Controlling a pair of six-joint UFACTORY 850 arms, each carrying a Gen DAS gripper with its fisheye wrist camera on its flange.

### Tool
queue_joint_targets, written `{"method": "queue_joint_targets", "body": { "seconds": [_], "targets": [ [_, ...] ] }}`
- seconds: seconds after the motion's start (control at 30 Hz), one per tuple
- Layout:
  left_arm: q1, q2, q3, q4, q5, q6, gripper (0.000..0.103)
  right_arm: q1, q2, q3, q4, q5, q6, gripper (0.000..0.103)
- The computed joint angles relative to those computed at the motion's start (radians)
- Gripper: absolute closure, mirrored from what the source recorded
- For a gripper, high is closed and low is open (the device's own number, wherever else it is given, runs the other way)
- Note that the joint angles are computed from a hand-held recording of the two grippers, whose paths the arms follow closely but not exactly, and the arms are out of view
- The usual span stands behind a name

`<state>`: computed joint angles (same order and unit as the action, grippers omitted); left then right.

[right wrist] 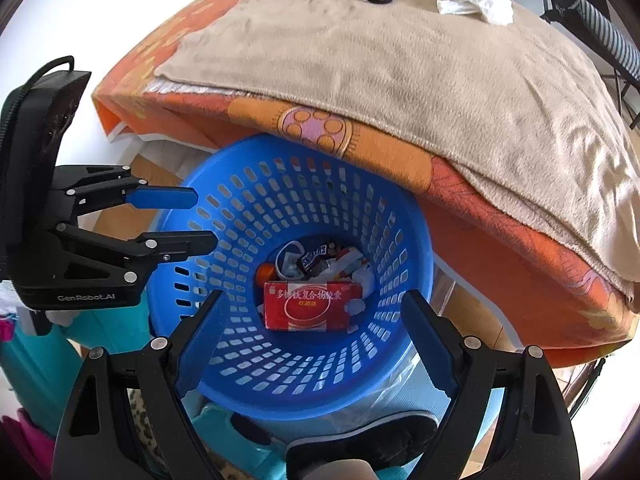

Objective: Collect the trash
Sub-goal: 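Open both tools to drop the red box and tube into the basket, then move both tools back over the bed toward the plastic bag and hair tie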

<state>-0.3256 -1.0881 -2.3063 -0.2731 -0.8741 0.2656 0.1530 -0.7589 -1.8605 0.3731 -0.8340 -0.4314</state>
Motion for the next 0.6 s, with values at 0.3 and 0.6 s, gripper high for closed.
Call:
{"method": "queue_joint_targets", "body": {
  "seconds": [0.3, 0.6],
  "targets": [
    [-0.004, -0.006, -0.015, 0.006, 0.011, 0.0, 0.055, -0.001, 0.014, 0.006, -0.034, 0.055, 0.033, 0.016],
    [-0.006, -0.039, -0.085, -0.013, -0.014, 0.013, 0.055, -0.025, 0.011, -0.025, -0.011, 0.094, 0.085, 0.015]
  ]
}}
